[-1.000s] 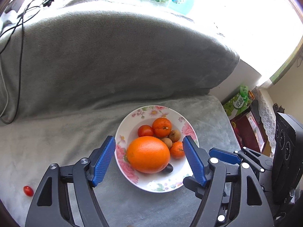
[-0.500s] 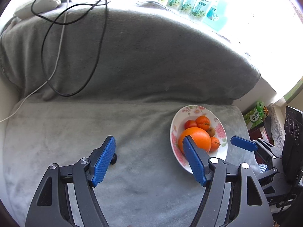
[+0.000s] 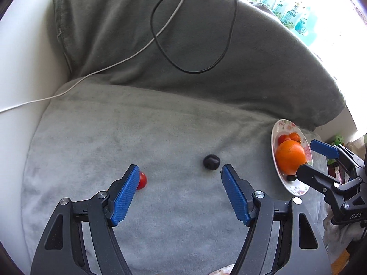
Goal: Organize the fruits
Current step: 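Grasp the small red tomato with the left gripper while the right gripper grasps the black fruit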
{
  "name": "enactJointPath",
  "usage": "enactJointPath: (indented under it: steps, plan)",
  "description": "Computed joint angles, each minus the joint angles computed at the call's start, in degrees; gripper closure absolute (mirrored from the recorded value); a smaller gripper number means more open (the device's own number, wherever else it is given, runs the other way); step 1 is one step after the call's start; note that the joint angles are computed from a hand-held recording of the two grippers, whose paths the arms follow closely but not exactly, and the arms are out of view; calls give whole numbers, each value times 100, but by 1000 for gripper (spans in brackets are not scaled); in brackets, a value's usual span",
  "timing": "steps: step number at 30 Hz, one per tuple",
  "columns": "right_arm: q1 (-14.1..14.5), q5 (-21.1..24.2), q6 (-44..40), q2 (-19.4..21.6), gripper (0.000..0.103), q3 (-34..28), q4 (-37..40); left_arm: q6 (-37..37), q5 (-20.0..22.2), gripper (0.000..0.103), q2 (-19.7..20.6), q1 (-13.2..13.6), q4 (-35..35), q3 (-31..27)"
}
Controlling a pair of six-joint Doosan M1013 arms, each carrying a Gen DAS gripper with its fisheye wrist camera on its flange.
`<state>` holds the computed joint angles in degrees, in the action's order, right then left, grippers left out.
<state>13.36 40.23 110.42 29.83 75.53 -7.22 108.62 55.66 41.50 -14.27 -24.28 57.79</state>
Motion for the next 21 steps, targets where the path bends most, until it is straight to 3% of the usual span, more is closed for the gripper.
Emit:
enactJointPath:
  steps: [9, 21]
  plan:
    - [89, 351, -745, 353, 1, -469, 268, -206, 25, 32, 93, 104, 82, 17]
    - [80, 889, -1351, 790, 24, -991, 885, -261, 202, 57, 260, 186, -46, -130]
